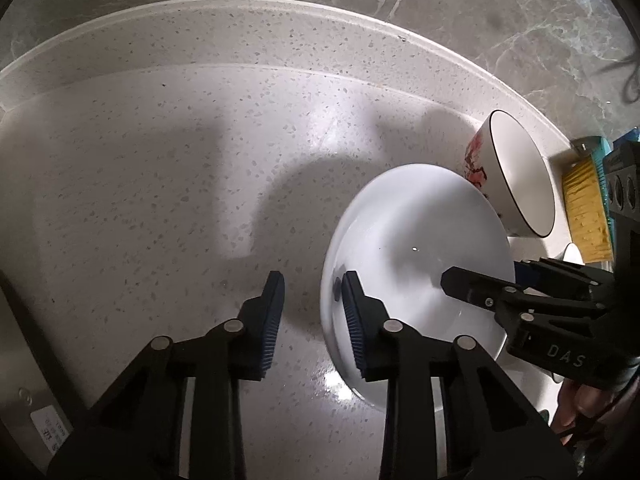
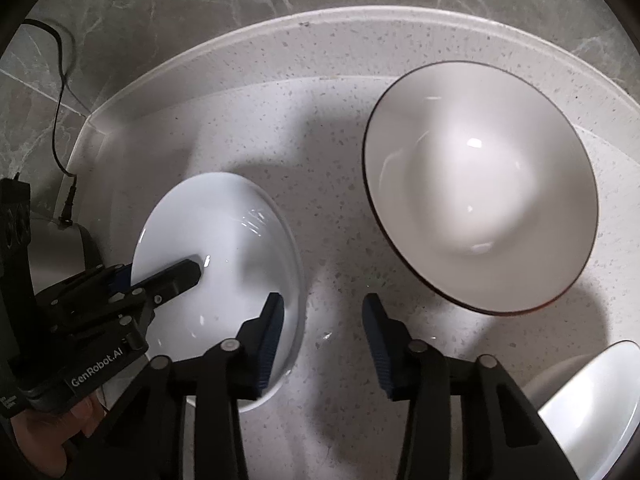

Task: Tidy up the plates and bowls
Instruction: 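Grip the rim of the plain white bowl with both tools, then carry the white bowl with both tools and lower it onto the white plate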

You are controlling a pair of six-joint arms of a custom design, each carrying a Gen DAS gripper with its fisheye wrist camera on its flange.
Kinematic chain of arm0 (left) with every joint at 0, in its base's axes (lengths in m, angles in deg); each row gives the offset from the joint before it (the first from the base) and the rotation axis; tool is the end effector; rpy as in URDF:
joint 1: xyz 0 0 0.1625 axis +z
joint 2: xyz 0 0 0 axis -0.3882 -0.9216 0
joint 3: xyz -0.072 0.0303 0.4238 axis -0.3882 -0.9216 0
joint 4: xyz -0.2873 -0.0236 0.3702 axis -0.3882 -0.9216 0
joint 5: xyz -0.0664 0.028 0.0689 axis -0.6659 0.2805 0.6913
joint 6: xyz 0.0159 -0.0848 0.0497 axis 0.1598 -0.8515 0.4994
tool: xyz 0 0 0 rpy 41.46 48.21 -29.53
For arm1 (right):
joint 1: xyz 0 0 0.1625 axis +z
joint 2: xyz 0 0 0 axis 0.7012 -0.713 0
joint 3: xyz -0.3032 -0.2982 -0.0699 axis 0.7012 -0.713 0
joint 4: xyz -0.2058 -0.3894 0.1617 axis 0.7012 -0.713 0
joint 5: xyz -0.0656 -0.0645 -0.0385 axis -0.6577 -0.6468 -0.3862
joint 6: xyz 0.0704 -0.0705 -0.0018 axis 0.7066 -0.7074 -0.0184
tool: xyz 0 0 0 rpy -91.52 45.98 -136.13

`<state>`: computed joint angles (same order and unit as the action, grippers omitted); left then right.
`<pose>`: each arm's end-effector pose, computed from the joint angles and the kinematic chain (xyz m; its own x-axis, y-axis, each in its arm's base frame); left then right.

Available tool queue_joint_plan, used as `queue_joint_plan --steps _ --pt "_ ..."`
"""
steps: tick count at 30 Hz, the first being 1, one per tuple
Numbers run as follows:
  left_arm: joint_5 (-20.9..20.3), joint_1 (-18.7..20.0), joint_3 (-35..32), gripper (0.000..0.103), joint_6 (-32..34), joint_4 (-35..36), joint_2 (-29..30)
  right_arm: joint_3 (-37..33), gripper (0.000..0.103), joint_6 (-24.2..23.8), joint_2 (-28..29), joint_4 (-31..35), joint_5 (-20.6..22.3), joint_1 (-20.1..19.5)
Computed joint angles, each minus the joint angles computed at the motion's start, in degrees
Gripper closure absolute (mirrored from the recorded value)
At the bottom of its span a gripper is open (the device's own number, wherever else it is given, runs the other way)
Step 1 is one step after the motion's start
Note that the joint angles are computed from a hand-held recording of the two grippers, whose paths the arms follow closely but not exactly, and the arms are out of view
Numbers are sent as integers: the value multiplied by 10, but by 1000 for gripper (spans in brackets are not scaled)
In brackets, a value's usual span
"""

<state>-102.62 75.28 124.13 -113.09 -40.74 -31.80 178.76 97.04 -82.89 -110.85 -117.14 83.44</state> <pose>-0.0302 -0.3422 0.1953 -0.8508 0.1157 -0.5126 0.2120 0.9681 -0.1333 0.2690 -0.2048 0.0414 -0.8731 -0.1168 0.4734 -0.1956 0.9732 -0.1207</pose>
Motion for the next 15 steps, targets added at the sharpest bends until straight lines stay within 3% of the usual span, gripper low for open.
queue_joint_plan --steps 3,4,6,8,15 --pt "-7 1 -3 89 13 -18 16 0 69 -7 6 -13 -1 1" --pt "-7 -2 -3 94 16 -22 22 -1 76 -14 8 -17 1 2" --pt "1 -14 -3 95 11 -21 29 -6 91 -22 17 -22 5 8" --pt "2 -16 -3 95 7 -22 28 -14 92 -16 27 -12 -11 20" --pt "-1 -55 2 96 -29 38 -21 -5 93 -9 10 -18 0 25"
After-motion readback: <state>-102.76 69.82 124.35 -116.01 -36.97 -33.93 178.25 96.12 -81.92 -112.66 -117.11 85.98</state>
